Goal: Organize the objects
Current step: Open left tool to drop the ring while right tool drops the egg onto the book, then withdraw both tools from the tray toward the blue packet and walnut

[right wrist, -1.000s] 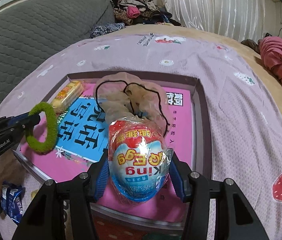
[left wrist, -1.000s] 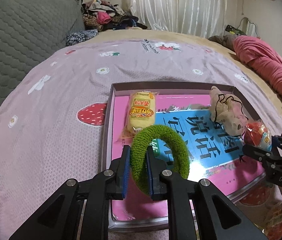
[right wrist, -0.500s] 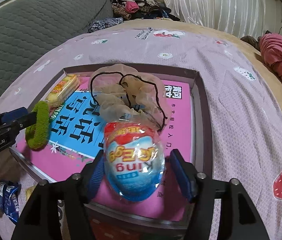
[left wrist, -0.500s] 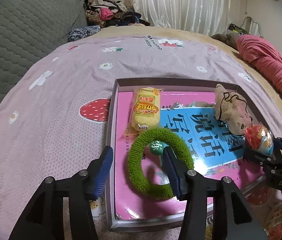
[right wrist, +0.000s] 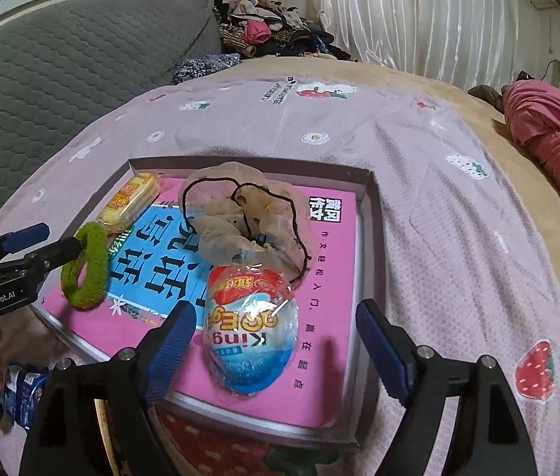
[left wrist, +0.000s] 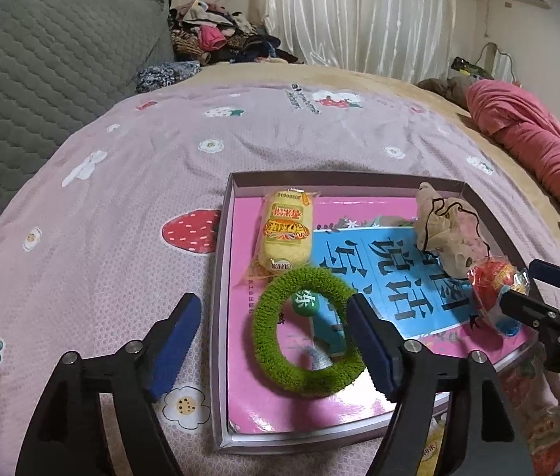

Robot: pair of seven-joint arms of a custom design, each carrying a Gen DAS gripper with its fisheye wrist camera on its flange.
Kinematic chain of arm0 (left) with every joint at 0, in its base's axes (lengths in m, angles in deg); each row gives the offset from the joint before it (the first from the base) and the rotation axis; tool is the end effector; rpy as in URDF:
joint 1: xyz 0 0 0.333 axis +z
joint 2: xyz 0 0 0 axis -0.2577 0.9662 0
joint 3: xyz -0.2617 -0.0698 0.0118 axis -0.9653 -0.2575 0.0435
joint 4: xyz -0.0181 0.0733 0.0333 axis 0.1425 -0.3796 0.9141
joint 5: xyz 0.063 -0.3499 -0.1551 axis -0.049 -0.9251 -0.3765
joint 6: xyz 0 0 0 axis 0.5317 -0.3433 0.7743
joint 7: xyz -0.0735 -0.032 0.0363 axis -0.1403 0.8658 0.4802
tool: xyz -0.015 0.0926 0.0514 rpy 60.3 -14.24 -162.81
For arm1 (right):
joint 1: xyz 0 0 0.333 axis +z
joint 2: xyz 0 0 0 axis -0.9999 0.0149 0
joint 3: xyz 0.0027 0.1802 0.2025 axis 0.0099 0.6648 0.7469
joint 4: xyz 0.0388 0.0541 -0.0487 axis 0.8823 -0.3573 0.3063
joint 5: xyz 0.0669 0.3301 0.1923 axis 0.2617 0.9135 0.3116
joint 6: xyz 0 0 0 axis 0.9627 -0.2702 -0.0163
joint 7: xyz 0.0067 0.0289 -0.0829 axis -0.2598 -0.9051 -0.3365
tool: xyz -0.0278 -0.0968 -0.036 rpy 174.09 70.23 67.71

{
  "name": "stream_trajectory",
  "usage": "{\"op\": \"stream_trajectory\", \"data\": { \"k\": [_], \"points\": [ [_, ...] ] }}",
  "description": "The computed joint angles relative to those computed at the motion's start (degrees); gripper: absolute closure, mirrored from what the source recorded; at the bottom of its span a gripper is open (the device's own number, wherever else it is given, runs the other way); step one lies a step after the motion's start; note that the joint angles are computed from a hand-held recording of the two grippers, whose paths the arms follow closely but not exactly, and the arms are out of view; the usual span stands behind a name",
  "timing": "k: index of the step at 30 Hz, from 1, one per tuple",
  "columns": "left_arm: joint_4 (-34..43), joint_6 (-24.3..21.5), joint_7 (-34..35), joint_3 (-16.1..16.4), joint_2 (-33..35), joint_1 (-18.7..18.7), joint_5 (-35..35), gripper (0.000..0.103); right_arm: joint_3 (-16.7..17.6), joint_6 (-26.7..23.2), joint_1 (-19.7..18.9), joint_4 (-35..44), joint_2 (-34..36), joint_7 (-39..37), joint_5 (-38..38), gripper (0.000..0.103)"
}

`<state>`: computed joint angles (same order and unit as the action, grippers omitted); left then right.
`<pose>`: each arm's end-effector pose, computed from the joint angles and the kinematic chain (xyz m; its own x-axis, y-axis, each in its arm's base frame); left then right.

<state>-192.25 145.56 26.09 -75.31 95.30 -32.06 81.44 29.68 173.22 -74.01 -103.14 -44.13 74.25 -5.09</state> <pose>0.5187 -0.2935 0.3800 0.0108 -0.9993 0.0358 -0.7083 -0.0329 -0.7052 0.5196 0.1421 0.3840 0.2885 -0.9567 -0.0391 -0.7235 -0.1910 -0.6634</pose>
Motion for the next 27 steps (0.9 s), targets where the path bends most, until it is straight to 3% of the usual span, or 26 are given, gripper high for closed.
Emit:
{"op": "stream_trajectory", "data": {
  "k": [3, 7, 10, 13, 17, 27],
  "points": [
    [-1.2, 1.7, -1.3, 0.2, -1.2, 0.4, 0.5, 0.022, -0.2, -0.1, 0.4, -1.1, -2.3, -0.7, 0.7, 0.016],
    [-3.5, 1.6, -4.4, -0.4, -4.5, 1.0, 2.3, 0.016, 2.1, 0.0, -2.6, -3.1, -6.3, 8.5, -10.1, 0.01],
    [-5.9, 2.9, -7.7, -1.4, -7.7, 2.2, 5.3, 0.0, 0.3, -0.6, -0.2, -5.1, -10.1, 8.1, -8.5, 0.006],
    [-8.3, 1.9, -11.7, -3.1, -11.1, 3.4, 8.2, 0.0, -0.2, -2.4, 0.9, -6.8, -13.9, 8.5, -8.0, 0.005],
    [-12.1, 1.7, -11.1, -5.2, -15.7, 4.8, 4.8, 0.0, 3.0, -3.8, -1.6, -9.4, -18.7, 12.7, -12.6, 0.005],
    [-23.0, -2.4, -2.9, -10.4, -32.3, 5.8, -7.6, 0.0, 2.7, -8.3, 1.9, -14.4, -31.4, 16.3, -13.1, 0.005]
  ]
}}
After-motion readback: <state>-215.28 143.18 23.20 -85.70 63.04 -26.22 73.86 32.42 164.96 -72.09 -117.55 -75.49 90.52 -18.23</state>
